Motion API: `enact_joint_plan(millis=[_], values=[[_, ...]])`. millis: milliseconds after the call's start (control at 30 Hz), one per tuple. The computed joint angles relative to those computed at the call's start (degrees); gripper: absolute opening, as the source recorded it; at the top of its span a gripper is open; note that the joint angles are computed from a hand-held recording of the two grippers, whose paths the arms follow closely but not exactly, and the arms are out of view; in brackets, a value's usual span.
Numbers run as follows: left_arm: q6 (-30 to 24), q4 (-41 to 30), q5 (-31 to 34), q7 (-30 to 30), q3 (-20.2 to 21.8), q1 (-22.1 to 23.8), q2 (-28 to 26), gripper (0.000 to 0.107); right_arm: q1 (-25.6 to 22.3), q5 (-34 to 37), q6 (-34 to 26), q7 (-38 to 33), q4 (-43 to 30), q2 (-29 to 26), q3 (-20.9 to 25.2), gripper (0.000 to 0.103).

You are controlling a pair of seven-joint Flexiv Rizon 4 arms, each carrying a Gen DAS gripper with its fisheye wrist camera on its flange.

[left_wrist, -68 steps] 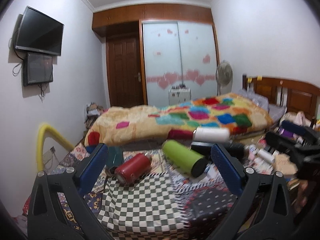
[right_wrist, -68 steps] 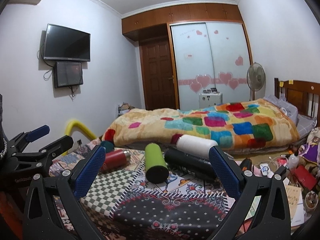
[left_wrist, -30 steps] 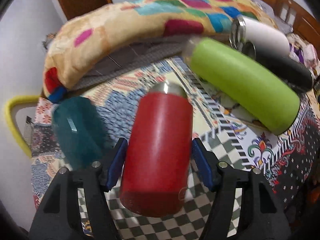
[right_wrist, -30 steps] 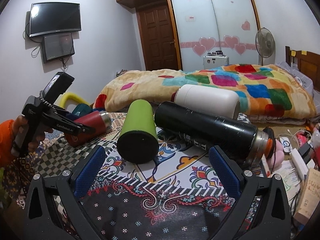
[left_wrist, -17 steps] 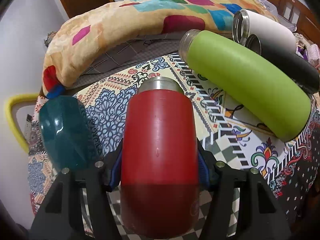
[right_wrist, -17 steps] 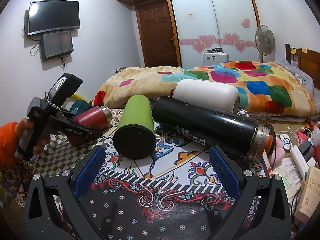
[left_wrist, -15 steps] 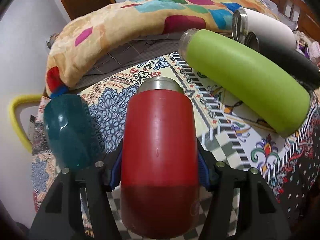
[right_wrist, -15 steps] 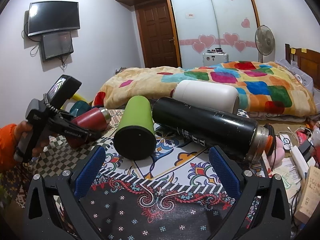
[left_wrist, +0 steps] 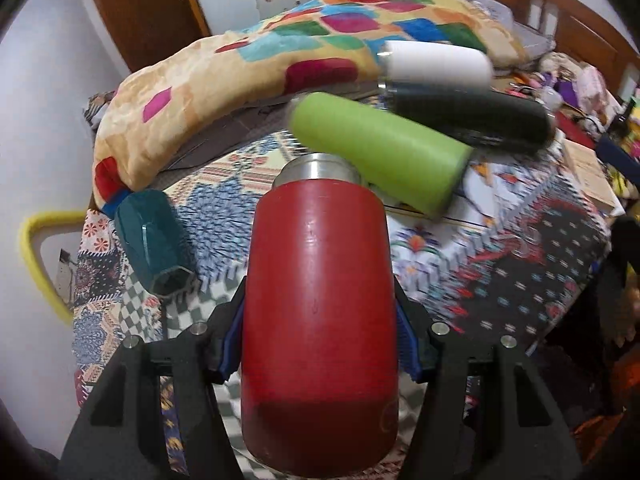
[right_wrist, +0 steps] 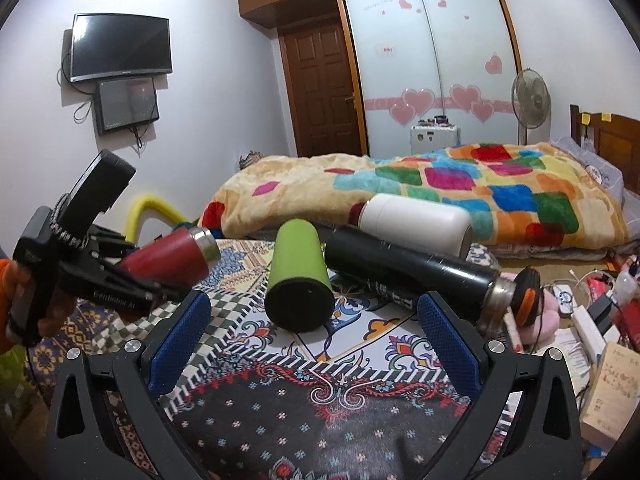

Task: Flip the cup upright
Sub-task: 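Lift the red bottle with the left gripper and carry it toward the right gripper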

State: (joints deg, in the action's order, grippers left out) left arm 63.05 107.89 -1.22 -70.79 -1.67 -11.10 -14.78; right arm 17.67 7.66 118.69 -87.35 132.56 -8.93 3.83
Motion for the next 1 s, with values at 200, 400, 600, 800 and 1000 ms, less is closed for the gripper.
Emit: enact_joint_plan(millis=[200, 400, 600, 800, 1000], values=[[0.4, 3.8, -4.0, 3.3, -2.4, -0.6, 1.9, 0.061, 1.2, 3.7, -0.1, -2.7, 0.9, 2.2, -0.2, 0.103], [0.1, 3.9, -4.5, 5.1, -3.5, -2.5, 0.8, 0.061, 2.3, 7.6, -0.8, -6.1, 0.9, 3.1, -0.3, 0.103], [-1.5, 2.6, -6.5, 7.6, -4.2, -3.2, -1.7, 0.061, 2.0, 8.4, -1.1, -7.0, 0.9, 2.6, -0.2, 0.103], [-2.1, 1.2, -5.7, 6.0, -3.5, -4.0, -3.4, 0.061, 1.7, 6.8, -1.5, -5.9, 1.0, 1.2, -0.5, 0.103], [-1.7, 0.9, -5.1, 5.8, -3.5, -4.2, -3.8, 0.061, 3.3, 7.6, -2.1, -6.3, 1.4, 1.3, -1.7, 0.103]])
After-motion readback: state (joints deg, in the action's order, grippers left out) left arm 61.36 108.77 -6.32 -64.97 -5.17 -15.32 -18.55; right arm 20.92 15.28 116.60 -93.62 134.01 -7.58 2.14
